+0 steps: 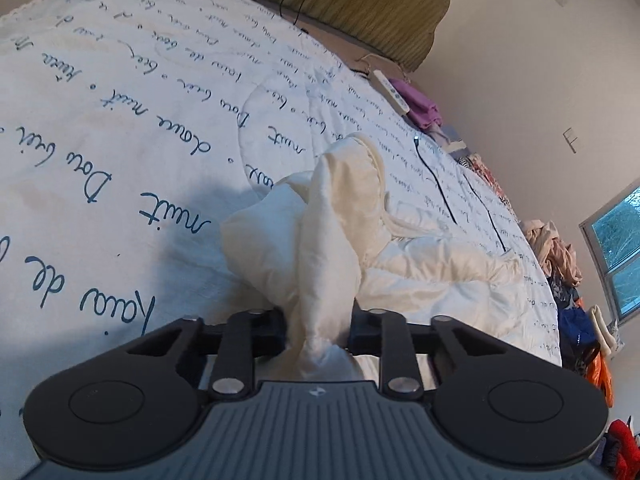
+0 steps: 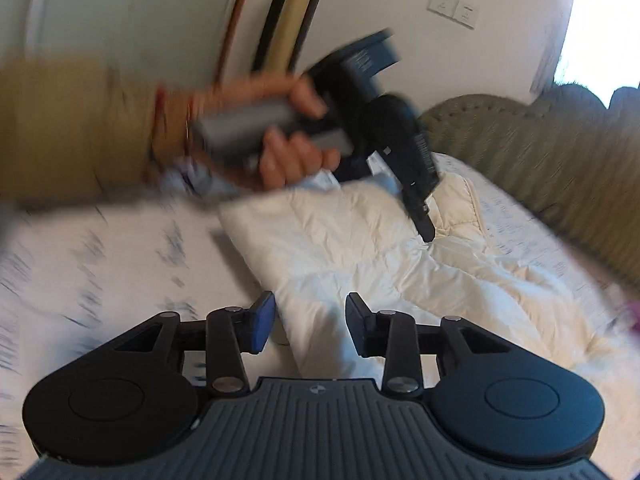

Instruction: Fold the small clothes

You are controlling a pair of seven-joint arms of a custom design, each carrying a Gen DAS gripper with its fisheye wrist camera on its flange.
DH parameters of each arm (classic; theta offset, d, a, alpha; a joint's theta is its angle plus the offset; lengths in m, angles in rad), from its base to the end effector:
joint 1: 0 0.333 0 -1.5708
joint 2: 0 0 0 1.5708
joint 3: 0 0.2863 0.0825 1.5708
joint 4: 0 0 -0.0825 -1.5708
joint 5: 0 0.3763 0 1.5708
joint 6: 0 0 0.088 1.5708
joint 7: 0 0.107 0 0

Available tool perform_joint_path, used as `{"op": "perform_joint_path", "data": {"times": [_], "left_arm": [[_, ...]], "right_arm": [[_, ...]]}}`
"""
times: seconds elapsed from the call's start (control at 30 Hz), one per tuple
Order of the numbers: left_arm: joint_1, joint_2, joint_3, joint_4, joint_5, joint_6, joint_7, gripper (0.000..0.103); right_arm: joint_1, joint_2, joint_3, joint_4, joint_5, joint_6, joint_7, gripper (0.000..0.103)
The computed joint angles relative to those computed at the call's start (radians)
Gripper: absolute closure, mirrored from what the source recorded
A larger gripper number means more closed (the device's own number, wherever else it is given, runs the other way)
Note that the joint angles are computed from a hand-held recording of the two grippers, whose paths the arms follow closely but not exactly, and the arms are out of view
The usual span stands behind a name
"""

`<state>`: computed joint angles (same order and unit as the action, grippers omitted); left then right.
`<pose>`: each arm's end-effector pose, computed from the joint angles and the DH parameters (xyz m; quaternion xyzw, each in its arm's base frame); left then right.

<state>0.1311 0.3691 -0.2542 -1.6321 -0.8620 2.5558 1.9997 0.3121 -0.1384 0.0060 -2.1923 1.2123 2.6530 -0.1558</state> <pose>0.6829 -0.0520 0.4451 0.6684 -0.6057 0.4315 0.0139 0.5195 0.1441 0.4717 -0.8577 0.2061 -0.2092 0.4220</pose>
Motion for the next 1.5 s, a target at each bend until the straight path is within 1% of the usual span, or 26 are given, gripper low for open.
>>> {"op": "perform_joint_path", "data": {"times": [0.03, 0.07, 0.1, 0.13, 0.17, 0.2, 0.23, 0.33, 0.37, 0.5, 0.63, 0.73, 0.77, 0.83, 0.87, 0.93, 1.0, 1.07, 1.1, 1.13, 1.2, 1.23, 1.3, 1.37, 1.4, 1.5], "left_arm": [[-0.003, -0.015, -0.001, -0.018, -0.005, 0.016, -0.003, 0.084], [-0.008, -0.029, 0.0, -0.032, -0.007, 0.029, -0.017, 0.085], [-0.016, -0.039, 0.003, -0.042, -0.006, 0.042, -0.043, 0.085], [-0.026, -0.05, 0.007, -0.055, -0.004, 0.059, -0.074, 0.085], [-0.036, -0.062, 0.011, -0.066, 0.001, 0.076, -0.108, 0.085], [-0.043, -0.075, 0.012, -0.08, 0.0, 0.093, -0.135, 0.085], [-0.051, -0.085, 0.013, -0.089, -0.002, 0.109, -0.165, 0.085], [-0.057, -0.115, 0.006, -0.107, -0.039, 0.126, -0.201, 0.085], [-0.059, -0.126, 0.004, -0.11, -0.056, 0.127, -0.201, 0.085], [-0.076, -0.152, 0.006, -0.09, -0.107, 0.091, -0.226, 0.085], [-0.12, -0.145, 0.01, -0.042, -0.072, 0.081, -0.316, 0.085], [-0.137, -0.111, -0.007, 0.02, -0.09, 0.057, -0.357, 0.085], [-0.143, -0.096, -0.013, 0.045, -0.091, 0.049, -0.376, 0.085], [-0.161, -0.056, -0.02, 0.106, -0.065, 0.033, -0.433, 0.085], [-0.175, -0.032, -0.019, 0.14, -0.032, 0.025, -0.485, 0.085], [-0.205, 0.006, -0.015, 0.197, 0.043, 0.031, -0.589, 0.085], [-0.222, 0.023, -0.018, 0.231, 0.105, 0.04, -0.666, 0.085], [-0.245, 0.036, -0.011, 0.262, 0.183, 0.054, -0.743, 0.085], [-0.257, 0.043, -0.006, 0.278, 0.223, 0.057, -0.788, 0.085], [-0.27, 0.059, -0.002, 0.303, 0.263, 0.057, -0.83, 0.085], [-0.292, 0.085, 0.0, 0.341, 0.328, 0.057, -0.908, 0.085], [-0.301, 0.097, -0.002, 0.357, 0.355, 0.058, -0.937, 0.085], [-0.327, 0.136, -0.004, 0.408, 0.41, 0.052, -0.997, 0.085], [-0.364, 0.198, 0.005, 0.495, 0.48, 0.022, -1.065, 0.085], [-0.387, 0.229, 0.016, 0.543, 0.525, -0.001, -1.103, 0.085], [-0.45, 0.304, 0.047, 0.663, 0.646, -0.047, -1.192, 0.085]], "right_arm": [[-0.02, -0.009, -0.026, 0.018, 0.006, -0.057, 0.048, 0.06], [-0.039, -0.008, -0.046, 0.038, 0.031, -0.069, 0.076, 0.06], [-0.053, 0.008, -0.053, 0.065, 0.06, -0.037, 0.085, 0.06], [-0.063, 0.035, -0.05, 0.094, 0.088, 0.029, 0.083, 0.059], [-0.072, 0.087, -0.041, 0.14, 0.101, 0.123, 0.089, 0.059], [-0.084, 0.141, -0.033, 0.184, 0.085, 0.193, 0.117, 0.054], [-0.097, 0.195, -0.025, 0.228, 0.053, 0.239, 0.156, 0.055], [-0.119, 0.325, -0.019, 0.315, -0.108, 0.304, 0.314, 0.055], [-0.125, 0.352, -0.012, 0.331, -0.132, 0.316, 0.334, 0.054], [-0.158, 0.404, 0.054, 0.351, -0.133, 0.393, 0.296, 0.054], [-0.203, 0.432, 0.117, 0.359, -0.148, 0.427, 0.28, 0.054], [-0.256, 0.456, 0.183, 0.372, -0.122, 0.446, 0.239, 0.055], [-0.28, 0.462, 0.216, 0.375, -0.101, 0.46, 0.208, 0.055], [-0.322, 0.475, 0.274, 0.381, -0.072, 0.487, 0.156, 0.055], [-0.331, 0.477, 0.284, 0.381, -0.08, 0.49, 0.16, 0.055], [-0.341, 0.465, 0.28, 0.374, -0.119, 0.455, 0.208, 0.056], [-0.364, 0.419, 0.264, 0.354, -0.129, 0.366, 0.249, 0.057], [-0.41, 0.337, 0.265, 0.312, -0.004, 0.263, 0.163, 0.057], [-0.433, 0.287, 0.253, 0.281, 0.049, 0.192, 0.104, 0.057], [-0.442, 0.243, 0.23, 0.248, 0.047, 0.128, 0.085, 0.057], [-0.446, 0.17, 0.181, 0.184, -0.025, 0.007, 0.068, 0.057], [-0.441, 0.144, 0.163, 0.157, -0.043, -0.028, 0.032, 0.057], [-0.415, 0.114, 0.14, 0.106, -0.066, -0.041, -0.016, 0.054], [-0.382, 0.122, 0.125, 0.088, 0.001, -0.001, -0.083, 0.052], [-0.369, 0.136, 0.113, 0.095, 0.029, -0.005, -0.084, 0.052], [-0.347, 0.153, 0.063, 0.11, 0.083, -0.063, -0.083, 0.052]]}}
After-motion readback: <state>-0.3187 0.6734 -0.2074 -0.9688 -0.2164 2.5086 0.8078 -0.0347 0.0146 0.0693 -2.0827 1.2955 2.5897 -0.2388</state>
